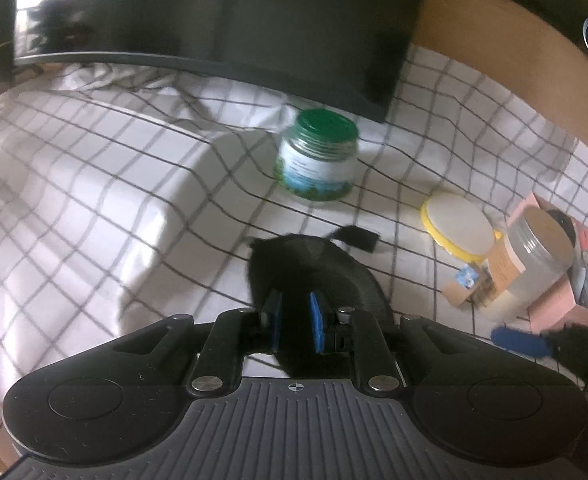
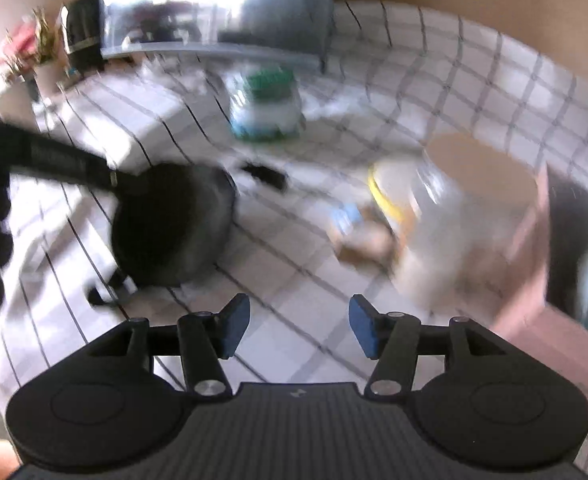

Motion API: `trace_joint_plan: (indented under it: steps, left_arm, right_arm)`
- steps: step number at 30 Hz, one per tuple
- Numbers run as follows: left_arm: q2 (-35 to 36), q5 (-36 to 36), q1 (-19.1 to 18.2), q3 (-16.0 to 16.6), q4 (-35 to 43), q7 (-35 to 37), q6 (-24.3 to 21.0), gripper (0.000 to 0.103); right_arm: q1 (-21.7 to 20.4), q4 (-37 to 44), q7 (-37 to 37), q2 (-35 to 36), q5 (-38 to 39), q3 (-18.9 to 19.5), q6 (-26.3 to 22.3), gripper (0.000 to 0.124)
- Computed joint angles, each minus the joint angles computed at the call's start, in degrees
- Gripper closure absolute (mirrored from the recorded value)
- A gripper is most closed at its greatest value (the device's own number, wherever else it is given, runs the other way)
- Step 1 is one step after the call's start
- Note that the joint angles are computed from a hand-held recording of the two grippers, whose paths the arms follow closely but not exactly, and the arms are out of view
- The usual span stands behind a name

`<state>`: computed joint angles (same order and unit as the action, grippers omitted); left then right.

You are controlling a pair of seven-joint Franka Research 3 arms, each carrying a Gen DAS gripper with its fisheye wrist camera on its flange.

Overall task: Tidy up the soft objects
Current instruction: 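Close the left gripper on the black pouch strap and lift it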

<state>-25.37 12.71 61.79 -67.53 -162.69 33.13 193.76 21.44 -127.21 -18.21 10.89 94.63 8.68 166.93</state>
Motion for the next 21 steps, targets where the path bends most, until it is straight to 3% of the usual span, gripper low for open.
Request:
trace_joint_plan:
  steps: [3, 7, 10, 13, 15, 18, 21]
  left_arm:
    - [-0.6, -1.2, -3.3, 4.6, -2.8, -0.6, 1.7, 0.086]
    - [6.5, -2.4, -5.8, 10.6, -4.3, 1.9, 7.8, 0.086]
    - [10.4, -4.5, -4.2, 8.8, -3.2, 5.4, 8.8, 0.084]
    - [13.8, -9.9, 1.2, 2.0, -2.3, 10.6, 10.9, 0.081]
    - [18.3, -9.7, 1.3, 2.9, -1.1, 13.1, 11.1, 0.081]
    - [24.9, -4.4, -0.8, 7.2, 1.0, 13.7, 10.5, 0.078]
    - [28.4, -15.8, -6.3, 8.9, 2.7, 24.3, 9.2, 0.077]
  right_arm:
    - [1.1, 1.9, -0.2, 0.7, 0.5, 0.9, -0.1, 0.070]
    - [3.5, 5.1, 2.2, 4.4, -3.9, 2.1, 3.9, 0.085]
    - [3.9, 5.7, 4.7, 6.3, -7.6, 3.1, 6.6, 0.086]
    - [2.8, 5.8, -0.9, 6.5, -3.1, 4.5, 7.3, 0.086]
    - [3.2, 5.7, -1.2, 6.4, -3.1, 4.3, 7.5, 0.086]
    - [3.6, 5.8, -3.2, 6.5, -1.9, 4.1, 7.7, 0.086]
    - [3.7, 5.7, -3.5, 6.4, -1.7, 3.7, 7.1, 0.086]
